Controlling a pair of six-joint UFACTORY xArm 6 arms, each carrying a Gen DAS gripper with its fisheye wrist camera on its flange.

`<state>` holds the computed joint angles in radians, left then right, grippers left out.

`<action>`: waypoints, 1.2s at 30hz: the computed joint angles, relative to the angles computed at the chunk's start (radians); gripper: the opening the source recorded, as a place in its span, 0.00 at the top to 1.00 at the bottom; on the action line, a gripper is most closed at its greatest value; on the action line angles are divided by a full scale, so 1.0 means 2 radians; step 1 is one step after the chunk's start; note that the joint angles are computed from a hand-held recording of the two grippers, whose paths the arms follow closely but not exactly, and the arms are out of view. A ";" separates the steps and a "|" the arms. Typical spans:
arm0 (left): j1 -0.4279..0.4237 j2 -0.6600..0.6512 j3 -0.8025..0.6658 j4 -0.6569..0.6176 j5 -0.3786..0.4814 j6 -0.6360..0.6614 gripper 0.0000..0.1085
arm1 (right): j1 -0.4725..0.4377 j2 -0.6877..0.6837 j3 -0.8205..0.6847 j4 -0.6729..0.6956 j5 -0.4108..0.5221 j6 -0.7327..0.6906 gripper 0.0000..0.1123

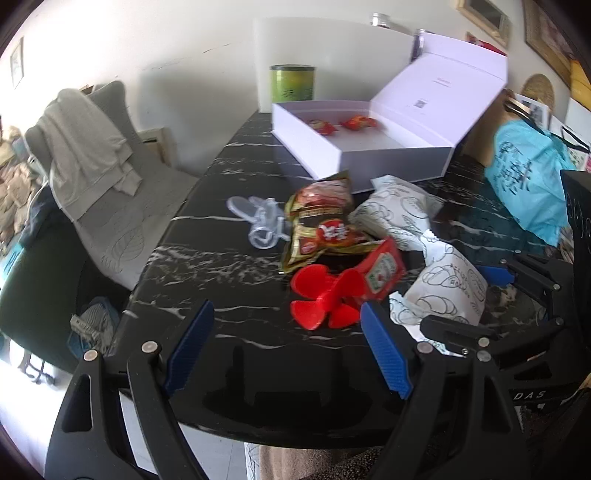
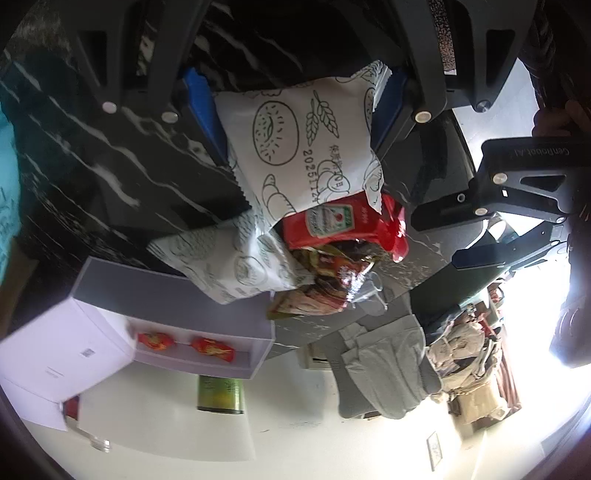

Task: Organize objects
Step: 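Grasp the white pastry packet with the right tool while the left grasps the red fan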

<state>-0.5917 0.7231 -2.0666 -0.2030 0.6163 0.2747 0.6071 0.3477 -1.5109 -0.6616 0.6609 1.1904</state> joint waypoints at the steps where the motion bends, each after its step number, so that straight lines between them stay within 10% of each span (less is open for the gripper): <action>1: -0.001 0.000 0.000 -0.005 0.000 0.005 0.25 | 0.002 -0.006 0.006 -0.004 0.006 0.006 0.33; 22: -0.006 0.083 -0.106 -0.025 0.040 -0.009 0.24 | 0.007 -0.056 0.090 -0.101 -0.005 0.147 0.25; 31: -0.001 0.081 -0.110 -0.070 0.064 0.014 0.56 | 0.008 -0.066 0.109 -0.142 -0.027 0.194 0.25; 36: 0.002 0.052 -0.062 -0.100 0.053 0.037 0.57 | 0.013 -0.071 0.116 -0.163 -0.024 0.219 0.27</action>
